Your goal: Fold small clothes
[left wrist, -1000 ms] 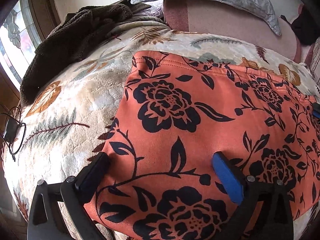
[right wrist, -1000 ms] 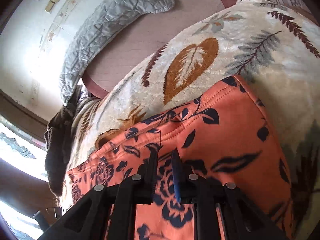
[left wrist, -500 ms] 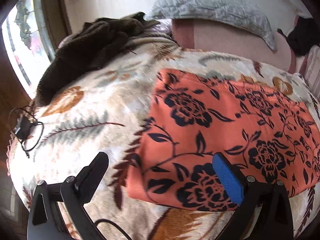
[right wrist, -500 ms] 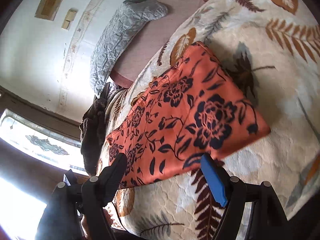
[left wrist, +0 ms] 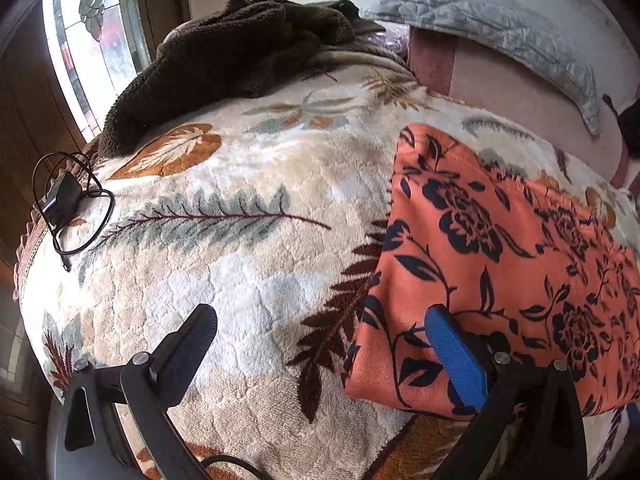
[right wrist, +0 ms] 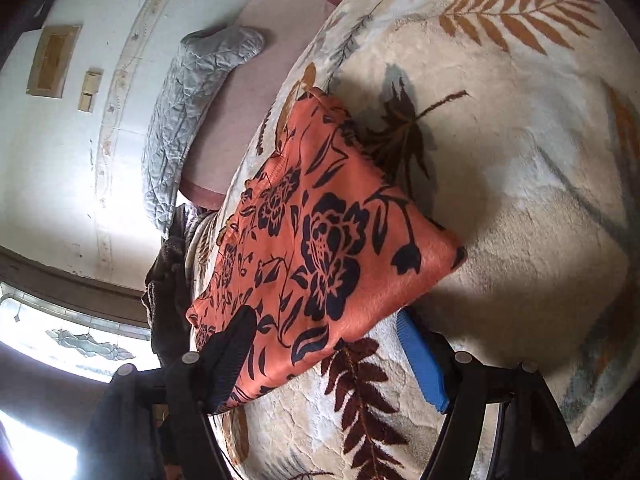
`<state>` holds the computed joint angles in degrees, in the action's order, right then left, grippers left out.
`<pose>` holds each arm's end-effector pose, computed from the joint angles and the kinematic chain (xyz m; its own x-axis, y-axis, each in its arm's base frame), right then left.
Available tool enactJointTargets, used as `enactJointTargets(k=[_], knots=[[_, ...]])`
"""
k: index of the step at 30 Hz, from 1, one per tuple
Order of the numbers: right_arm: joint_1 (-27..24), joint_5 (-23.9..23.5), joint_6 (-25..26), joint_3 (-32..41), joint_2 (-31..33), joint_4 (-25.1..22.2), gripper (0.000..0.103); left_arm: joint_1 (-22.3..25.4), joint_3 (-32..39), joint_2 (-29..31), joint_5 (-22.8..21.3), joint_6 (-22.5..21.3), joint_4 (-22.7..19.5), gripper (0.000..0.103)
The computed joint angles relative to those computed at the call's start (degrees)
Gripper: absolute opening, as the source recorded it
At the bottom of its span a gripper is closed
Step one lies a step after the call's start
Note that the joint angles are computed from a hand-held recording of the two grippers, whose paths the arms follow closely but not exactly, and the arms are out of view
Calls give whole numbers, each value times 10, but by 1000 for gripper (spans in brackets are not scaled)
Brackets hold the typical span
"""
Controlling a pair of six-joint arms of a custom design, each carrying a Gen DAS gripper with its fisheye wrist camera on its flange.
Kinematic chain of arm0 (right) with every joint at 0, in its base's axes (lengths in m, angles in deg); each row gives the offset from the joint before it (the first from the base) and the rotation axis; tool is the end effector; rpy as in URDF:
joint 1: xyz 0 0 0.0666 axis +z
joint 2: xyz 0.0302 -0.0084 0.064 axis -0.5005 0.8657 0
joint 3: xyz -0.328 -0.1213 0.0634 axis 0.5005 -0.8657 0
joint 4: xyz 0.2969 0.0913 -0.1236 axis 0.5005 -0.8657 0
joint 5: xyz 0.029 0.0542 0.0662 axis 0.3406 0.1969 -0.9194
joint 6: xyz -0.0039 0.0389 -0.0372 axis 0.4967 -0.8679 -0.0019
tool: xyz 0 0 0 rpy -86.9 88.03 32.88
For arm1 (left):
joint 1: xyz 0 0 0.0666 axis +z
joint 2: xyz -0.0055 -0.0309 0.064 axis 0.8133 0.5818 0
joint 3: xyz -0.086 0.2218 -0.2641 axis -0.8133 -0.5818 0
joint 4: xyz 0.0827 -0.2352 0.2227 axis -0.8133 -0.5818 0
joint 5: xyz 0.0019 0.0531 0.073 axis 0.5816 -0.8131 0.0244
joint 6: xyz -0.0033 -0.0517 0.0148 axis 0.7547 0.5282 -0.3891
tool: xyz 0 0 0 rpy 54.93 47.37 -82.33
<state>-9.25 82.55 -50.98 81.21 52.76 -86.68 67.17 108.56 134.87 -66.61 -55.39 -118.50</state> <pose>0.2588 0.1026 0.4159 -0.5906 0.7861 -0.1822 0.3743 0.4669 0.8012 0.3667 0.0821 0.4857 -0.7863 -0.1624 -0.5961 -0.2039 0.9790 0.0022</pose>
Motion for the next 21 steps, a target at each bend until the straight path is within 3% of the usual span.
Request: enactJointTargets(k=[5,7,8,10,12,14,19,21], knots=[[-18,7,-18,-18,12,52,76,10,16,20,10,11,-20,103],[-19,21,-11,-9,24,55,75,-14,14,43,-43,-8,-44,103],[-19,28,-6,-3,32,54,74,-18,11,45,-45,-8,-44,103],[-19,44,-2,4,44,52,63,-16,12,39,-36,-6,-37,103],[-29,41,-5,2,54,55,31,-11,22,41,-26,2,-34,103],[-35,35,-11,-9,54,72,27,-7,25,41,-20,16,-29,103],[-31,38,9,-2,59,65,28,-40,11,45,-93,-13,-13,103],[-33,35,10,-2,60,65,29,-37,18,45,-86,-13,-17,103]])
